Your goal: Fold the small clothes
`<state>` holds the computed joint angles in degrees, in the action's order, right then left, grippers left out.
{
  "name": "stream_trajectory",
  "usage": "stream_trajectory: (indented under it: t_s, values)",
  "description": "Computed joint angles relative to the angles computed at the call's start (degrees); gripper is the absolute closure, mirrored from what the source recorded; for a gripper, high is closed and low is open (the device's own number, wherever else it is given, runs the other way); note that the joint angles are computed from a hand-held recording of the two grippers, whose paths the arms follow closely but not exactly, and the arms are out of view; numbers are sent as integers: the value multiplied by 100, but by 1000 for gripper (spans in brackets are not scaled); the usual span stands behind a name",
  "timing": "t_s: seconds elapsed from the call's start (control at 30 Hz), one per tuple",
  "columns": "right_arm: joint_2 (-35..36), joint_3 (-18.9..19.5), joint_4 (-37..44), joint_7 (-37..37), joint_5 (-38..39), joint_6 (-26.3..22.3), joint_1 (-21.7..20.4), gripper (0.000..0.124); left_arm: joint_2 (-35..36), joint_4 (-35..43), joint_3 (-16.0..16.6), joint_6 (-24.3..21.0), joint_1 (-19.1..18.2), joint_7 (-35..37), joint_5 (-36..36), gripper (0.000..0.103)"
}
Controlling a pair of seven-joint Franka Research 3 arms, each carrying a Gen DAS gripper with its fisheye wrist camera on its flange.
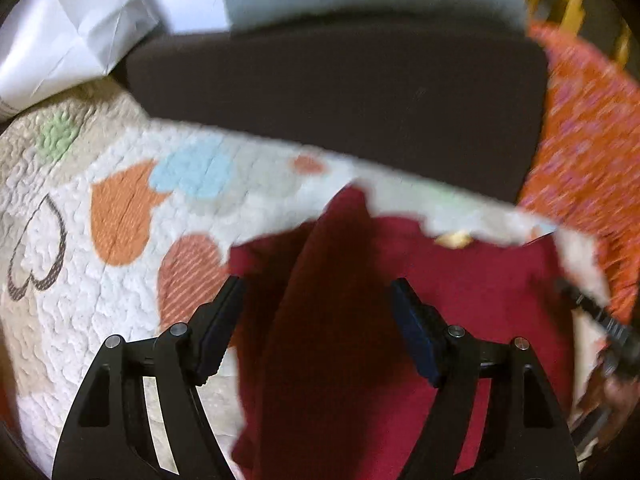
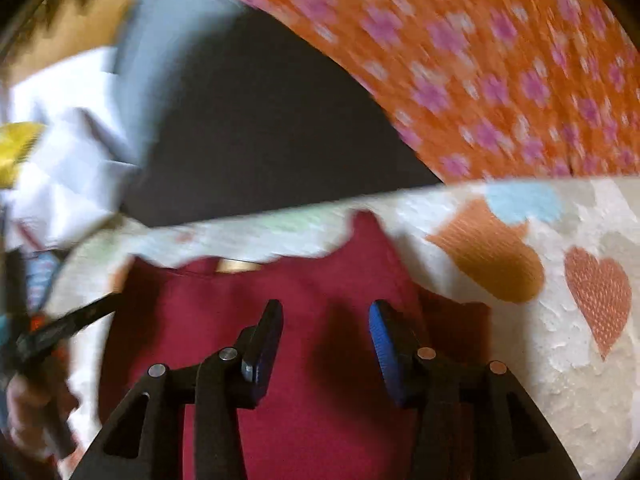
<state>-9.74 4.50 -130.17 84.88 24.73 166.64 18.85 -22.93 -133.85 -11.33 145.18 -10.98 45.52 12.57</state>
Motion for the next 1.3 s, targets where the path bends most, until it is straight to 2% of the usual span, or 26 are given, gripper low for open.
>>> stream_trajectory:
  t_s: [0.03, 0.07, 0.13, 0.17, 0.23, 0.3, 0.37, 0.47, 0.5, 0.57, 0.6, 0.63, 0.67, 0.7, 0.73, 0.9, 1.0, 1.13, 1.23, 1.3]
  values:
    - [156, 147, 45, 522, -479, 30, -283, 83, 26, -24, -13, -75, 35, -59, 21, 29]
    - [313, 148, 121, 675, -556, 53, -365, 85, 84, -61, 36, -154, 70, -132, -50, 29]
    - [453, -149, 251, 42, 386, 2, -110, 85, 87, -206, 232, -14, 28, -67, -358, 28]
    - [427, -176, 253, -110, 619, -5, -84, 85, 77, -253, 260, 31, 25, -61, -444, 27]
    - [229, -152, 142, -235, 690, -12, -84, 85, 13, -332, 317, 99, 43, -20, -574, 27]
    - [-41, -102, -52, -264, 580, -38, -77, 84, -72, -343, 237, 44, 131, -117, -484, 27]
    - [-353, -25, -287, -209, 364, -106, -90, 84, -187, -392, 125, 82, 235, -315, -311, 27]
    - [-639, 224, -680, 223, -235, 69, -322, 84, -273, -410, 93, 19, 310, -401, -102, 27]
    - [-605, 376, -707, 542, -559, 35, -513, 83, -262, -425, 111, -11, 306, -402, -96, 27]
    - [-356, 283, -567, 636, -689, -267, -455, 83, -169, -405, 145, -69, 257, -417, -175, 27]
    - [-372, 372, -566, 830, -992, -215, -541, 83, -166, -419, 180, -114, 222, -403, -251, 27]
    - [-394, 427, -484, 1024, -1226, -363, -595, 83, -208, -444, 187, -121, 211, -408, -273, 27]
    - [-414, 320, -400, 925, -1104, -480, -448, 83, -239, -432, 163, -163, 215, -418, -245, 27]
    - [-452, 87, -322, 525, -579, -504, -101, 83, -289, -390, 120, -266, 228, -412, -167, 27]
    - [-500, 7, -295, 338, -321, -510, 58, 83, -318, -357, 83, -329, 239, -442, -112, 27]
    - [-200, 160, 384, -95, 7, -778, 488, 83, -825, -395, -80, -745, 177, -633, 126, 27]
    - [80, 311, 755, -190, 128, -815, 658, 83, -1170, -441, -204, -1285, 42, -567, 260, 27]
    - [691, 465, 1415, -478, 470, -811, 909, 83, -1701, -726, -300, -1742, -153, -703, 283, 27]
    - [1178, 602, 1944, -307, 291, -1015, 1019, 80, -2152, -1095, -295, -1892, -301, -921, 172, 27]
    - [1541, 611, 2353, 335, -493, -1155, 1140, 80, -2191, -1221, -321, -1913, -302, -1058, 197, 27]
